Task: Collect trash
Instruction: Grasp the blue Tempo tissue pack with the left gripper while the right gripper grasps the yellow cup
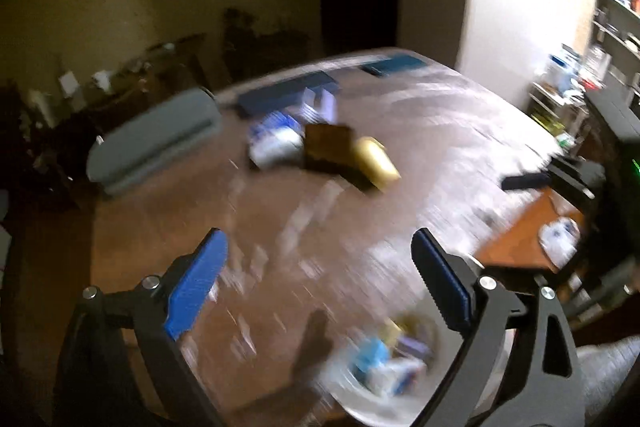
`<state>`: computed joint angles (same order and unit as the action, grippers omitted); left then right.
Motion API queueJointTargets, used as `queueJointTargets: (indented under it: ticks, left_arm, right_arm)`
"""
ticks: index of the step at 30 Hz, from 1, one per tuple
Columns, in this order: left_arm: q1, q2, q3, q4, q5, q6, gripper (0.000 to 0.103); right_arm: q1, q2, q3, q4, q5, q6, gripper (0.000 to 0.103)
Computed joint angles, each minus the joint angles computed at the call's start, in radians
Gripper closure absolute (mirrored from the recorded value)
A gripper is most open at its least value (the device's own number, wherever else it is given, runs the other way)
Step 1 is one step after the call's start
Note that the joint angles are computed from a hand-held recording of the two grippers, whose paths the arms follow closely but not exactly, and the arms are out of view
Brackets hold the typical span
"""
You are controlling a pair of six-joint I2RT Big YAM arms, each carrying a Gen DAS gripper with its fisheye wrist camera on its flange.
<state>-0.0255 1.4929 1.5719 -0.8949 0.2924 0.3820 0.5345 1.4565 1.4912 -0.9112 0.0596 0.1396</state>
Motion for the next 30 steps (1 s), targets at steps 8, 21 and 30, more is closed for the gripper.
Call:
queueJointTargets:
  ticks: [8, 21, 30]
  left_arm:
    - [0.022, 0.334, 0.392, -0.123, -0.004, -0.093, 0.011]
    - [-0.026, 0.599, 0.741, -0.328, -0.002, -0.062, 0.034]
    - [-0.019, 0.597, 0.728, -0.308, -0.001, -0.045, 0.057]
  right_arm:
    - [-0.026, 0.176, 0.173, -0.011, -0.016, 0.013, 0.006]
    - [-0.025, 0.311, 0.318, -0.054, 0.008, 0.028, 0.025]
    - [-0.026, 0.306, 0.315, -0.047, 0.020, -0.005, 0.074]
